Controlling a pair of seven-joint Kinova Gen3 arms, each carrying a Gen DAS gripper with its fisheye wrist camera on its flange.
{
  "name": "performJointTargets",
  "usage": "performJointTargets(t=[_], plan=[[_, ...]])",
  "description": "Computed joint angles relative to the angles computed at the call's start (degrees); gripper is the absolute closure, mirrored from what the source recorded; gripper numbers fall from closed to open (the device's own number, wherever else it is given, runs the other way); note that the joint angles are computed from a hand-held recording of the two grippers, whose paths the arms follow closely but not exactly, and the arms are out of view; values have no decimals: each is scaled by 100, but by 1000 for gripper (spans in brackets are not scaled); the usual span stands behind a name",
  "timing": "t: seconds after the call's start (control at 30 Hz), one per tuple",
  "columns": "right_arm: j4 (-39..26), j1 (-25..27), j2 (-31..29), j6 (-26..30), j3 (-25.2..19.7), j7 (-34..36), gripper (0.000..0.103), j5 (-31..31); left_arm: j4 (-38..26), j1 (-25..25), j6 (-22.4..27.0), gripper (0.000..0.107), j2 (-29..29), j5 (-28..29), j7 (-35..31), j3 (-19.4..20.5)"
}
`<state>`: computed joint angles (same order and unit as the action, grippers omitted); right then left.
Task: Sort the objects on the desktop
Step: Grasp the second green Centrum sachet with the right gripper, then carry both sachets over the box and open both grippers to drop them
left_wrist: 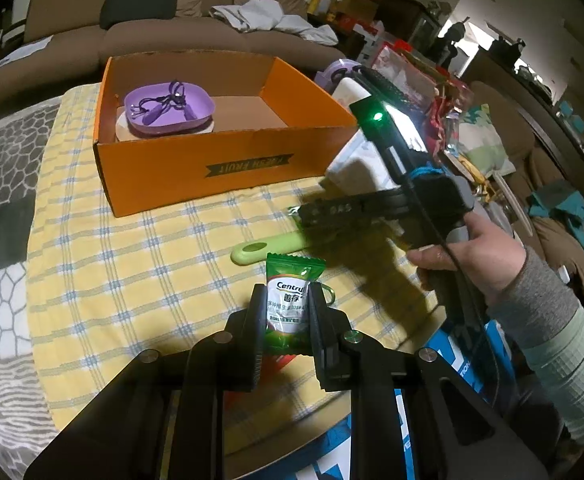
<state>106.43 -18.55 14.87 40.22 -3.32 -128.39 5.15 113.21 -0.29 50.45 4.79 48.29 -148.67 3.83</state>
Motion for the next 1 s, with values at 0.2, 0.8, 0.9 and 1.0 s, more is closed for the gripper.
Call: performJointTargets(t=[0.2, 0.8, 0.9, 1.0], plan=[[183, 289, -337, -161, -121, 576, 92, -445, 25, -6, -32, 88, -6, 119, 0, -5], [-263, 375, -1281, 140, -285, 1698, 100, -1207, -894, 127, -30, 88, 74, -656, 973, 18], [-708, 405, -1252, 342, -255, 1936, 100, -1360, -1655, 178, 130, 88, 440, -1140, 1672, 76], [-1233, 445, -956, 488, -215, 2073, 100, -1391, -2448, 311, 205, 88, 909, -1670, 2331, 167]])
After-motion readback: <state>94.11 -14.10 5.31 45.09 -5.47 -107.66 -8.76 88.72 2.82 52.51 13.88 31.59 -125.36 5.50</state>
